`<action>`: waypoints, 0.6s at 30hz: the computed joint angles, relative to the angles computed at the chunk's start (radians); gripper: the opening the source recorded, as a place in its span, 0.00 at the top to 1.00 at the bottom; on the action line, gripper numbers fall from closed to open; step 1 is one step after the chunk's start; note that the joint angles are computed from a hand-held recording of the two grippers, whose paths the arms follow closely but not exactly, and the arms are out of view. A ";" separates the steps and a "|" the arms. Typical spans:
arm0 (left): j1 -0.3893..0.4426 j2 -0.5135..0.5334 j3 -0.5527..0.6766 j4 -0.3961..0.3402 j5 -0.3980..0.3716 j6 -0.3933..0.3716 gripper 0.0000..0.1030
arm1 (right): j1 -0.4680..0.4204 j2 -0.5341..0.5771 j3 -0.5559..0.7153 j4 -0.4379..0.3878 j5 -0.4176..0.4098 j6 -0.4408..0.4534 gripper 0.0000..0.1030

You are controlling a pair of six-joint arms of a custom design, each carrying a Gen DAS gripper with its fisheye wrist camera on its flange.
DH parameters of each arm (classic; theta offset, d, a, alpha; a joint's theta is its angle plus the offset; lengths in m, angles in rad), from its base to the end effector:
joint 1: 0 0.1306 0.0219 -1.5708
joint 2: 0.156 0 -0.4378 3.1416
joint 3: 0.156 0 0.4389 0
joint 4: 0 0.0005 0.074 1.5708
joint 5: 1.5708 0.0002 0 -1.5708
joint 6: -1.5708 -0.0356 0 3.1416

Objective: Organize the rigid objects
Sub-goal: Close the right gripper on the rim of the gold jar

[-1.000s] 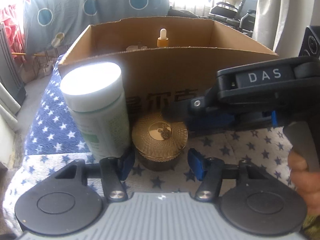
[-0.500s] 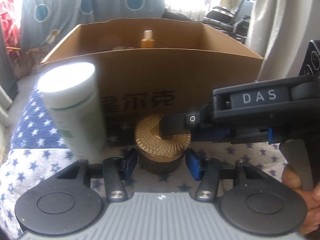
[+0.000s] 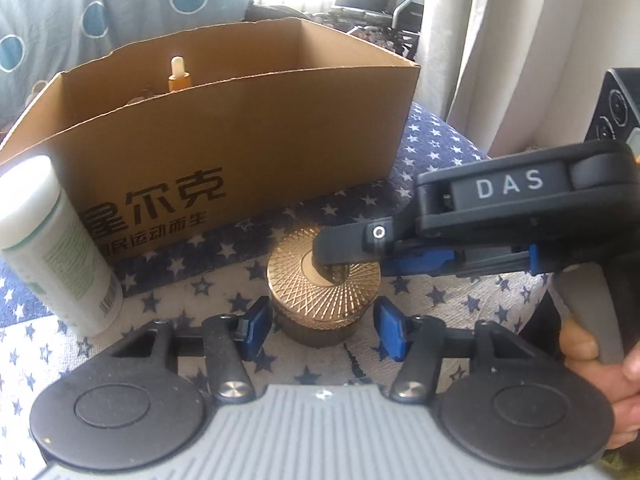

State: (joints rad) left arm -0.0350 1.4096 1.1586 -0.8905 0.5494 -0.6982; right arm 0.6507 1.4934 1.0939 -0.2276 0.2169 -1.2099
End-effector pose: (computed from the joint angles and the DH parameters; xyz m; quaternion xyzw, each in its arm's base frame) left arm 0.4871 -0.0362 0.3644 0.3910 0.8572 -0.1839 0.2801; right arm 0.4414 0.3258 0.3323 0.2917 0.8375 0.3047 0.3473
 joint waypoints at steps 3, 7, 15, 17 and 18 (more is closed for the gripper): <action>-0.005 0.011 0.007 0.016 -0.010 0.002 0.42 | -0.003 0.001 -0.008 0.022 0.001 -0.016 0.62; -0.014 0.031 0.021 0.029 -0.020 0.012 0.43 | -0.007 -0.003 -0.017 0.031 -0.002 -0.009 0.61; -0.022 0.038 0.022 0.042 -0.031 0.039 0.44 | -0.010 -0.001 -0.017 0.031 -0.008 -0.001 0.60; -0.023 0.037 0.023 0.041 -0.032 0.043 0.45 | -0.010 -0.001 -0.015 0.027 -0.008 0.001 0.60; -0.023 0.037 0.024 0.040 -0.034 0.045 0.45 | -0.010 0.000 -0.012 0.023 -0.008 0.004 0.60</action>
